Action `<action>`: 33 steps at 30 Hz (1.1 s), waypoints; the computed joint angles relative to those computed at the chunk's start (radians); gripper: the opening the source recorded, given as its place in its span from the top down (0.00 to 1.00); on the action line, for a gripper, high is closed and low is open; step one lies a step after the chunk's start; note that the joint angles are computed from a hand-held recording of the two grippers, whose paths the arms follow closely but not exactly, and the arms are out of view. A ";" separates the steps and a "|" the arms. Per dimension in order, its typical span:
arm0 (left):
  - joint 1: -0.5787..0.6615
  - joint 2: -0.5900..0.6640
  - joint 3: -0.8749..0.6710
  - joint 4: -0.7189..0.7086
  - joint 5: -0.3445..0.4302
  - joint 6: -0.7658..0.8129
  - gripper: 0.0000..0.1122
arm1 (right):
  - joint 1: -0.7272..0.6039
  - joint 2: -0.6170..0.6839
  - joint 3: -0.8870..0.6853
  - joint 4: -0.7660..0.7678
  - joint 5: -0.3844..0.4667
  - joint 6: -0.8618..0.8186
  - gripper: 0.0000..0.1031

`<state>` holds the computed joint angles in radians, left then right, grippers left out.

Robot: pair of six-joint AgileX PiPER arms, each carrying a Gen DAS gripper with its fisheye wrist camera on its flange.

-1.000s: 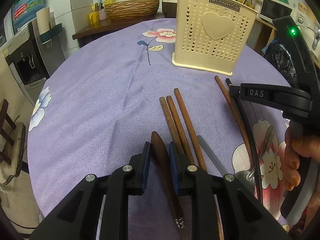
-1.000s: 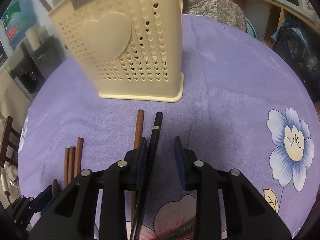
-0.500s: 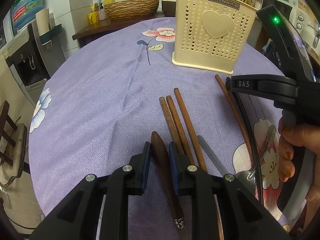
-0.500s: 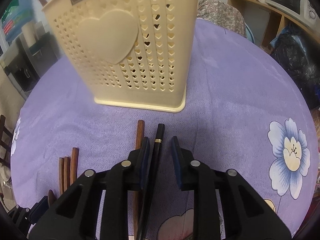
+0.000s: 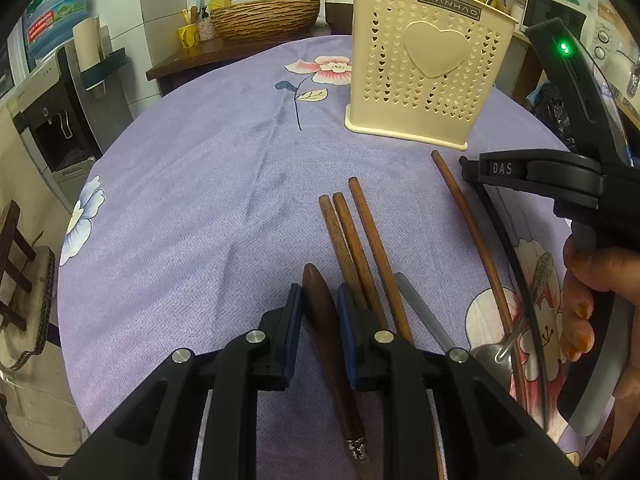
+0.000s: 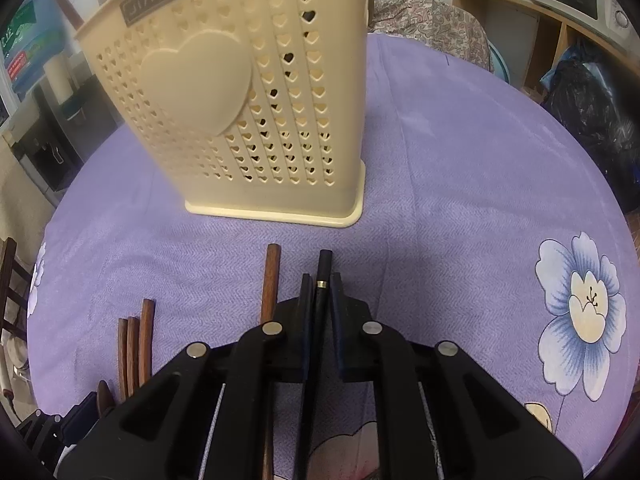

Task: Organize utensils
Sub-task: 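Grasp a black chopstick with the right gripper while the left gripper grasps a wooden-handled spoon, then lift the black chopstick with the right gripper while the left gripper lifts the spoon toward the caddy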

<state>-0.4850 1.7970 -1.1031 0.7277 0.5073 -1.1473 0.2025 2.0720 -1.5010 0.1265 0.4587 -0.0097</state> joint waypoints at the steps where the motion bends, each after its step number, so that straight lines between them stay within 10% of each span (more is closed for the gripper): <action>1: 0.001 -0.001 0.001 0.001 -0.003 -0.001 0.83 | -0.004 -0.001 0.003 0.015 -0.002 -0.014 0.92; 22: 0.055 -0.073 0.020 0.071 -0.080 -0.042 0.86 | -0.120 -0.199 0.219 0.553 -0.112 -0.588 0.92; 33: 0.077 -0.205 0.010 0.154 -0.068 -0.071 0.86 | -0.219 -0.414 0.310 0.944 -0.033 -1.024 0.92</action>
